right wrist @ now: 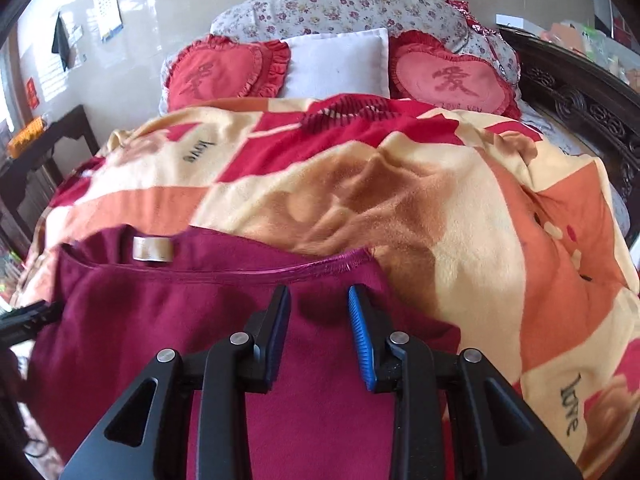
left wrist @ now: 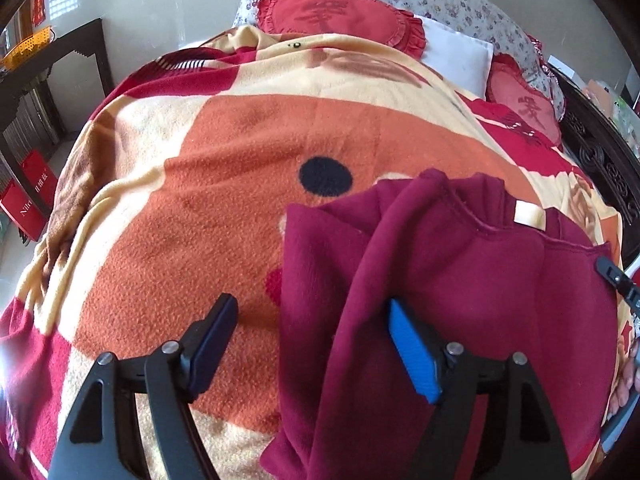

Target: Fold small clothes

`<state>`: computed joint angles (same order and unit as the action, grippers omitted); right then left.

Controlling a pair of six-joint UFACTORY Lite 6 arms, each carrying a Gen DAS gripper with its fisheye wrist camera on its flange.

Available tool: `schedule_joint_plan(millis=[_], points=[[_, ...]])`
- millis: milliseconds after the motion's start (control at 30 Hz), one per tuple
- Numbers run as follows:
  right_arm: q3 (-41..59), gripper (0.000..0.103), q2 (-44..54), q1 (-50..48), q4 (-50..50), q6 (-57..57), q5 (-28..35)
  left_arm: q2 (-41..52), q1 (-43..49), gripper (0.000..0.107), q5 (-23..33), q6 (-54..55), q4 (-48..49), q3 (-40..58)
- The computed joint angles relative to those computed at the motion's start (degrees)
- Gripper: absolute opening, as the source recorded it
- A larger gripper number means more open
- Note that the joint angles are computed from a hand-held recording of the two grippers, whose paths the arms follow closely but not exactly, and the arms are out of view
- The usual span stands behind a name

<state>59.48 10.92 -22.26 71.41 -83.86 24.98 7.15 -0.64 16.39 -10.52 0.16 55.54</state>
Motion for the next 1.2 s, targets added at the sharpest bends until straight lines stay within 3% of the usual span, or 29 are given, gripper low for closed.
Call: schedule_joint_plan(millis=[167,367,500,700,800,867,900,1033,1200], points=[[-4.15,0.014,-7.99,3.09,-4.62,5.2,6.99,-3.22,0.3,0.081,1.11,1.56,-1.38,-1.88],[-3.94,0.014,-9.29,16.15,-7.89,11.55,7.45,-9.57,4.02,0.08,3.86,12.62,-12.5,-6.36],[0.49,0.015,-4.94,26.0,-9.11,16.23,5.18,-16.26,8.27,0.08,6.79,26.06,-26.11,-12.41],[11.41,0.029,5.36,34.7,-10.02,25.77,6.69,-22.53,7.81,0.081,6.02,26.84,-26.74,-19.47],[20.22,0.031,13.29,38.39,-17.69,36.88,8.79,-21.93,7.87,0.081,5.86,28.47,-28.81,-19.96],[24.07,0.014,17.16,40.86,-25.52,45.36,7.14,-21.64,8.57,0.081,6.44,30.58,-30.81,-19.84],[24.64,0.0,17.45,41.37,-25.91,46.0,6.67,-21.53,9.08,0.081,6.71,32.03,-31.94,-19.74],[23.33,0.0,14.83,42.97,-21.64,40.9,4.65,-21.63,9.85,0.083,6.36,34.41,-33.78,-20.44],[28.14,0.0,21.38,45.16,-29.4,47.85,3.83,-19.92,10.4,0.083,6.21,36.27,-36.34,-20.17]])
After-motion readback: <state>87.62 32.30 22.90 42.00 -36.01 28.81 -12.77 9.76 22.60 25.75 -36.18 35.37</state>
